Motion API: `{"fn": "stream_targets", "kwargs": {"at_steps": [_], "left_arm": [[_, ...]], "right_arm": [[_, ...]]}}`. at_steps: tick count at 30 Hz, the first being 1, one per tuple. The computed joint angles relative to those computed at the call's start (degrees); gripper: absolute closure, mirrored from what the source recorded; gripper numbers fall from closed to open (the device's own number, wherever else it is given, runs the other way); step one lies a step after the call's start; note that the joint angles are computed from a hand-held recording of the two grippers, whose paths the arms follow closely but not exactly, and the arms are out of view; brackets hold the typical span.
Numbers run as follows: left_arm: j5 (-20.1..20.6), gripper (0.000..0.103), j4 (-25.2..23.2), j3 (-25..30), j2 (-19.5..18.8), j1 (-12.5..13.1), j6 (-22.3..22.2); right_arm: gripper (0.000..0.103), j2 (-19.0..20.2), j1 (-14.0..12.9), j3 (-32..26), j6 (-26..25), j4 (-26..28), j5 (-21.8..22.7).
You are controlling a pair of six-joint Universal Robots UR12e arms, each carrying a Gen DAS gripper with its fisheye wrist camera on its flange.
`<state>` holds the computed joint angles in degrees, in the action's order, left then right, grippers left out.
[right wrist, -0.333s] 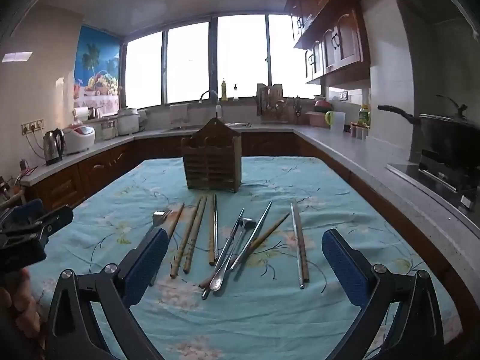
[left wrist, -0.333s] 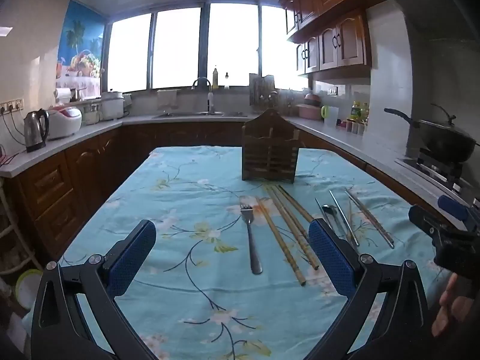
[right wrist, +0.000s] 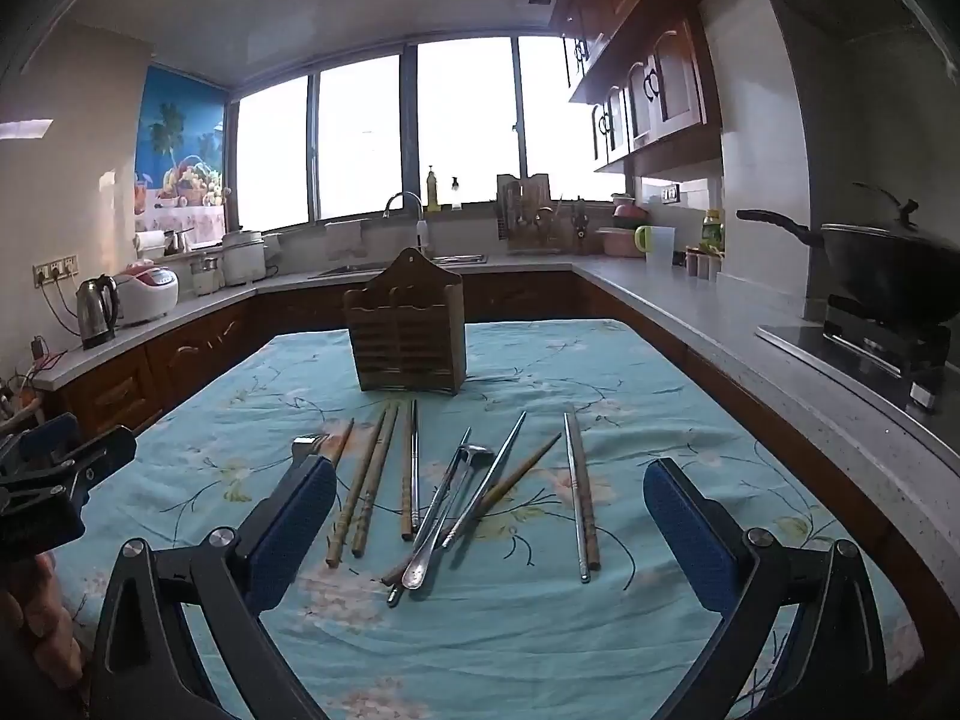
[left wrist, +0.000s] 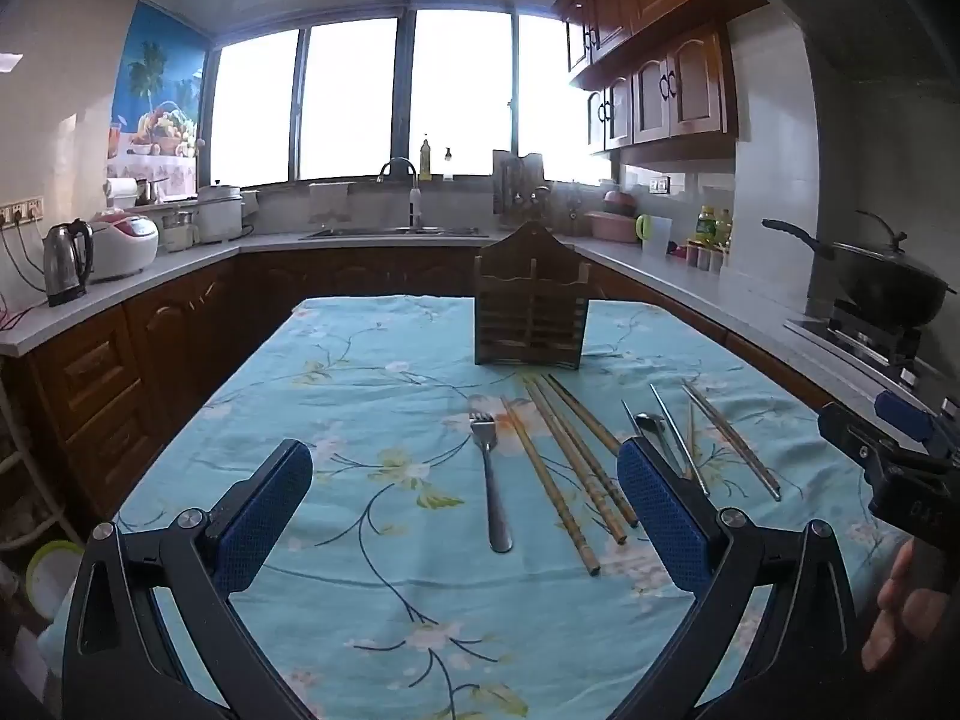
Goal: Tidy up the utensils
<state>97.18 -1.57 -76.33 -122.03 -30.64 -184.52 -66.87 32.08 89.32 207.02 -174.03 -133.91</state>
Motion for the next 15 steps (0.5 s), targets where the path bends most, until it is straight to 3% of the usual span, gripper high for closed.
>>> {"fn": "stream_targets", "kwargs": {"at_steps": [15], "left_arm": [[-0.51,0.000,-1.64,0.94,-0.70,0.23,-1.32]], "right_arm": [[0.000,0.57,0.10,-0.80,1.61,2.21,0.76]]}}
